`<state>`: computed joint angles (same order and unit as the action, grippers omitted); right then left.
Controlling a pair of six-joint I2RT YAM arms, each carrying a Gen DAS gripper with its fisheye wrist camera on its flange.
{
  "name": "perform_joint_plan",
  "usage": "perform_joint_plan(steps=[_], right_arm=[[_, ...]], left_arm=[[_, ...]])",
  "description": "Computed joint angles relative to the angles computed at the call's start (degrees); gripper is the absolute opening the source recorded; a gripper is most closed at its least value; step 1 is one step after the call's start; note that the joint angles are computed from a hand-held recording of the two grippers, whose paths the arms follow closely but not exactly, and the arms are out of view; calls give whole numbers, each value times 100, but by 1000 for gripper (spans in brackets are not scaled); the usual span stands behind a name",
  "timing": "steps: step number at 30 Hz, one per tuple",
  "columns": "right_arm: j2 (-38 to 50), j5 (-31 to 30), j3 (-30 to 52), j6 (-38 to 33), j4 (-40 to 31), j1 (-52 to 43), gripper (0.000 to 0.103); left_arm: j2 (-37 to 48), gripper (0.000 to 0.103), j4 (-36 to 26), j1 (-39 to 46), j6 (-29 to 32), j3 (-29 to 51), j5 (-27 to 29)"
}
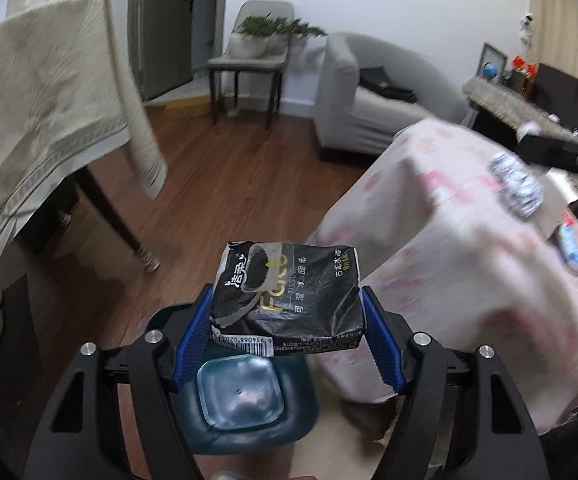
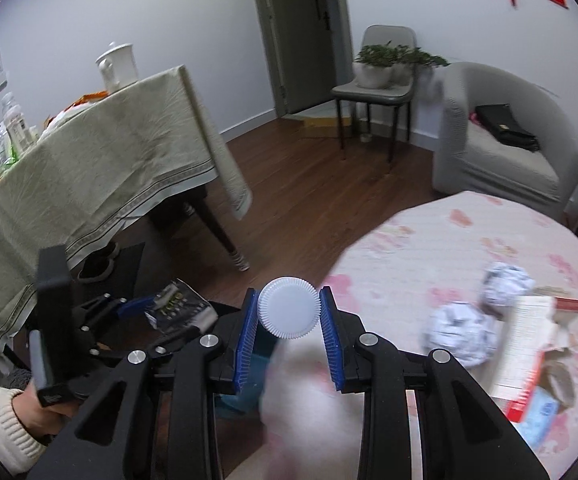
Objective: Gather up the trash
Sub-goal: 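Carry the black bag and white cap over the teal bin with both grippers, then open both grippers to drop the bag and cap into the bin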
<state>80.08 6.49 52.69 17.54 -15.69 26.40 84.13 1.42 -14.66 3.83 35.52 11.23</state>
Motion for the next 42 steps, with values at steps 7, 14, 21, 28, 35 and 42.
perform_joint_plan(steps=[7,14,21,28,35,42], right_arm=[[874,-44,573,162,69,421,31],[1757,-130,1210,261,-22,719,31],[2567,-300,1789,431,-162,839,31],[3286,-338,2313,505,-335,931,31],[3926,-345,2752,541,-474,974,31],[4476,-370,3118,612,-592,941,31]], left_arm=[[789,73,-88,560,312,36,55],[1462,74,-250,914,623,295,19],[2087,75,-168,1064,940,451,-128],[2126,90,-228,1310,1139,503,53],[1619,90,-361,1828,1257,416,458],[1140,80,-661,2345,1310,471,863]])
